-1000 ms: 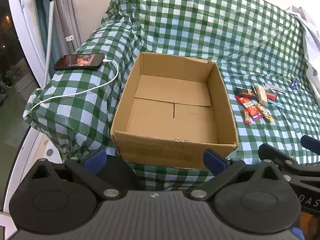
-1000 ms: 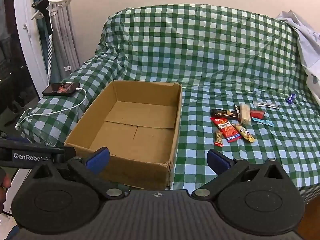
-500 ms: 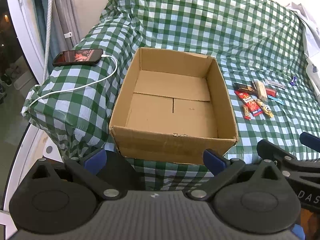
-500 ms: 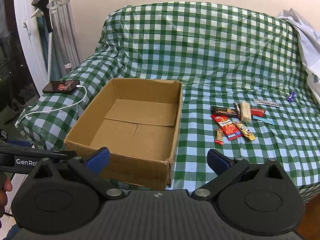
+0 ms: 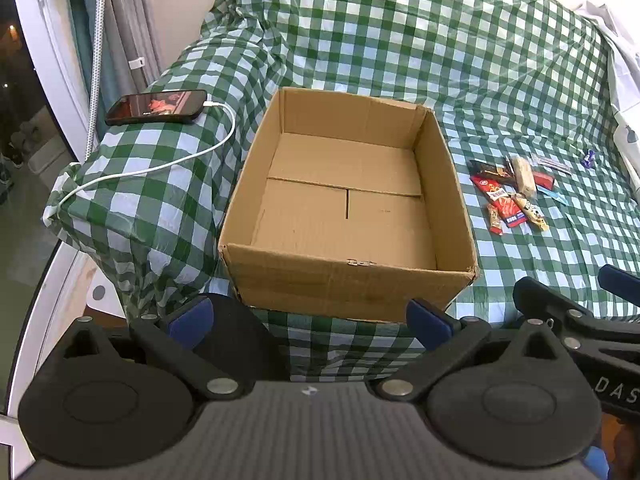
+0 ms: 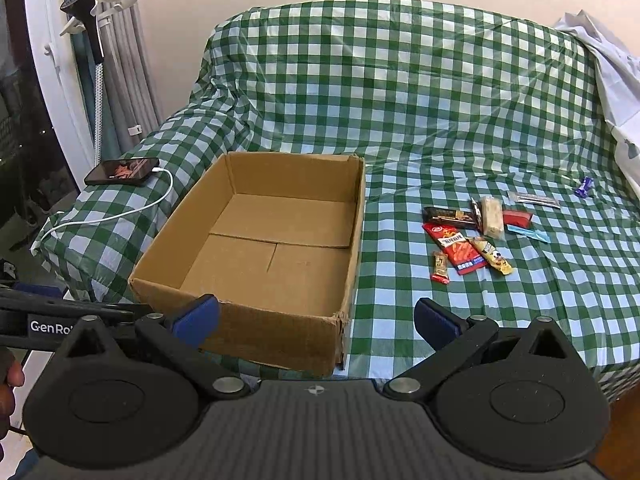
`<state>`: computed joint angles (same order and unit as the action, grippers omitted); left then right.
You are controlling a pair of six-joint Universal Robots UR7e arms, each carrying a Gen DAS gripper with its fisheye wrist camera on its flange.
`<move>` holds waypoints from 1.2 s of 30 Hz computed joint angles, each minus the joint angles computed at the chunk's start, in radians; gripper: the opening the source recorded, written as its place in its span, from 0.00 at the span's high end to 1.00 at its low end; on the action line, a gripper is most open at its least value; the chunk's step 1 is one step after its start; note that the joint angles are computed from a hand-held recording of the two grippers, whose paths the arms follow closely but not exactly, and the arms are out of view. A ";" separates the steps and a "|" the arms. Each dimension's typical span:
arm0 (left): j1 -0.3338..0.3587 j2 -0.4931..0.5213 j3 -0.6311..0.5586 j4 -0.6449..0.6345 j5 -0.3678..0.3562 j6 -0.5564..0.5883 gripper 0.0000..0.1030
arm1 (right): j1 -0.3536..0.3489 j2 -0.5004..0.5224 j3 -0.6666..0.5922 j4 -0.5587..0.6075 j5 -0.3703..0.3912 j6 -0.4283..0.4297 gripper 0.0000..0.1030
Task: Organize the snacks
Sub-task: 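Move both tools from the box toward the snack pile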
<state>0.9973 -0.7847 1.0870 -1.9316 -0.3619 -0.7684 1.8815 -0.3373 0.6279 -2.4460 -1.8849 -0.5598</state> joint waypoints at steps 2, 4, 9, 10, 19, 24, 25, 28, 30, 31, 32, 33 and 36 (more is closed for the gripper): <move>0.000 0.001 0.002 -0.002 0.008 0.001 0.00 | 0.000 -0.002 0.007 -0.003 -0.001 0.002 0.00; 0.001 -0.001 -0.001 0.013 0.002 -0.008 0.00 | -0.001 -0.003 0.009 -0.005 0.000 0.003 0.00; 0.003 0.002 -0.023 0.058 -0.018 -0.033 0.00 | 0.000 -0.003 0.012 -0.007 -0.001 0.008 0.00; 0.003 0.005 -0.023 0.052 -0.008 -0.027 0.00 | -0.001 -0.004 0.015 -0.006 -0.001 0.012 0.00; 0.008 0.025 -0.066 0.120 -0.026 -0.058 0.00 | -0.015 0.009 -0.022 0.037 0.011 0.047 0.00; 0.012 0.045 -0.122 0.205 -0.037 -0.097 0.00 | -0.024 0.024 -0.062 0.065 0.028 0.066 0.00; 0.013 0.051 -0.135 0.217 -0.040 -0.101 0.00 | -0.026 0.027 -0.068 0.066 0.032 0.071 0.00; 0.018 0.072 -0.182 0.260 -0.046 -0.121 0.00 | -0.034 0.044 -0.106 0.083 0.045 0.090 0.00; 0.020 0.088 -0.212 0.287 -0.040 -0.130 0.00 | -0.040 0.056 -0.135 0.099 0.052 0.106 0.00; 0.021 0.100 -0.234 0.307 -0.037 -0.134 0.00 | -0.044 0.064 -0.155 0.110 0.055 0.115 0.00; 0.022 0.112 -0.257 0.323 -0.036 -0.136 0.00 | -0.047 0.073 -0.175 0.121 0.057 0.123 0.00; 0.023 0.122 -0.270 0.314 -0.037 -0.124 0.00 | -0.051 0.083 -0.199 0.133 0.058 0.134 0.00; 0.027 0.164 -0.343 0.355 -0.041 -0.117 0.00 | -0.062 0.116 -0.272 0.165 0.058 0.156 0.00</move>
<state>1.0243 -0.6206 0.7443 -1.5770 -0.4026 -0.8858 1.8191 -0.2214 0.3555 -2.2811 -1.8267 -0.4041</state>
